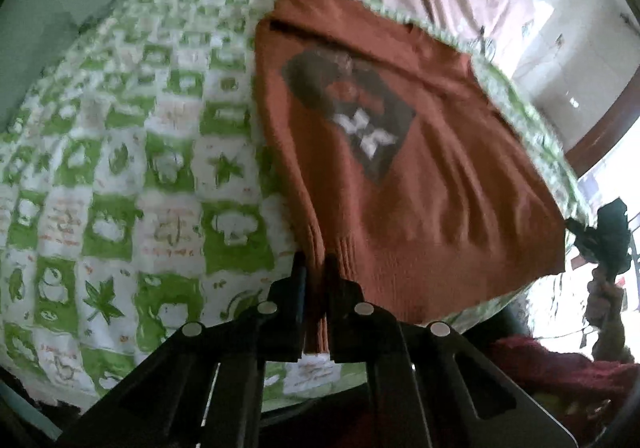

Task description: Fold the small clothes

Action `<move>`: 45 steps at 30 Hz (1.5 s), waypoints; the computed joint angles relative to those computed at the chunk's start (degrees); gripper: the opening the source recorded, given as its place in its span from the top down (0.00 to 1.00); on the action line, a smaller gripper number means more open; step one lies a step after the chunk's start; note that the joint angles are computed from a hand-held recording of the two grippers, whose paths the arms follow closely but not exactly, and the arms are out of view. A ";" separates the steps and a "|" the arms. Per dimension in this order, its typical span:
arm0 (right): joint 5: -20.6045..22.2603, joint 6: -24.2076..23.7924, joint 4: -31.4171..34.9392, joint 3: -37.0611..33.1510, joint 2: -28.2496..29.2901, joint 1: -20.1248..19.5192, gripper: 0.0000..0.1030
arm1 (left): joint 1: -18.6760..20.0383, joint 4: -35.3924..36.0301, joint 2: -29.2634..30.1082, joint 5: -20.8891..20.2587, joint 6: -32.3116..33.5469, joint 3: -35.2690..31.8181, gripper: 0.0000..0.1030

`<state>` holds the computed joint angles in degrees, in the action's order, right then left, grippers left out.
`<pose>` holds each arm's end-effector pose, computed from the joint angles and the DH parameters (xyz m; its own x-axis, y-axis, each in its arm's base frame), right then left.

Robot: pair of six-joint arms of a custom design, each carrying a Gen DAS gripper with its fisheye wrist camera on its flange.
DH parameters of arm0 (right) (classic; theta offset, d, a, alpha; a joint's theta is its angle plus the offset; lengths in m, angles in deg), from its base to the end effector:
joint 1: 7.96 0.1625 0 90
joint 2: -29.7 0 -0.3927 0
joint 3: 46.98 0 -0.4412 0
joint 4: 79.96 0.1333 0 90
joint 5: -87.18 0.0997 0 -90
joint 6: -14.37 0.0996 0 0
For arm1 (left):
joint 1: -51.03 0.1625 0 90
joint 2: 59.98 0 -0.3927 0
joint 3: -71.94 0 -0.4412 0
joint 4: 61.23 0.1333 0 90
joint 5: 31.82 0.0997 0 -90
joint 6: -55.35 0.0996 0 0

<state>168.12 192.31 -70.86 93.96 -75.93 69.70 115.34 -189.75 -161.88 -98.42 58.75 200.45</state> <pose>0.0911 -0.2807 0.1456 -0.9935 0.0765 -0.0844 0.1139 0.6868 -0.7178 -0.0306 -0.4623 0.2803 -0.8359 0.3757 -0.4002 0.4746 0.8610 -0.1830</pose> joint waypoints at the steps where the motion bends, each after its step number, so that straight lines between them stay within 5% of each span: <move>1: 0.55 0.08 0.39 -0.40 0.81 0.01 0.95 | 0.26 0.98 0.43 -0.08 -0.79 -0.22 0.89; 3: 3.53 0.17 0.15 -1.24 2.57 1.63 0.86 | 1.42 1.77 0.60 -2.38 -1.55 -0.68 0.81; 5: 6.33 0.05 -0.30 -1.29 2.74 2.82 0.49 | 2.32 2.11 0.86 -4.10 -2.05 -1.29 0.72; 6: 5.00 -1.12 -0.48 -0.68 1.92 2.17 0.49 | 2.76 1.95 1.09 -4.79 -2.30 -1.50 0.71; 9: 6.41 -3.49 -0.04 -1.41 3.36 3.21 0.49 | 4.04 2.00 2.05 -6.57 -2.39 -2.34 0.71; 12: 3.17 -5.58 -0.50 -3.39 8.76 2.98 0.49 | 3.62 0.98 3.14 -6.12 -0.72 -2.51 0.73; 14: 2.21 -6.06 -2.38 -3.98 11.24 3.50 0.50 | 3.18 -0.41 3.31 -6.12 1.04 -2.14 0.86; 15: 1.63 -6.41 -2.52 -4.49 12.39 3.72 0.56 | 3.45 -0.80 3.21 -6.94 1.46 -2.05 0.94; 16: 1.35 -6.81 -1.84 -5.15 13.44 3.85 0.82 | 3.52 -1.11 3.14 -7.33 1.24 -2.00 0.95; 17: 0.55 -7.11 -1.12 -5.35 13.78 3.43 0.89 | 3.44 -2.01 2.79 -7.54 0.88 -1.62 0.95; 24: -6.57 -7.76 -0.42 -4.13 6.23 2.06 0.89 | 1.93 -11.26 -0.33 -10.40 -0.70 0.04 0.96; 33: -3.51 -3.68 -3.57 -11.46 6.11 5.19 0.89 | -0.35 -24.27 11.91 -11.07 -3.08 -8.02 0.96; 45: 10.09 0.89 0.35 -37.31 23.63 8.20 0.89 | -0.61 -28.20 37.35 -4.14 -0.65 -33.79 0.96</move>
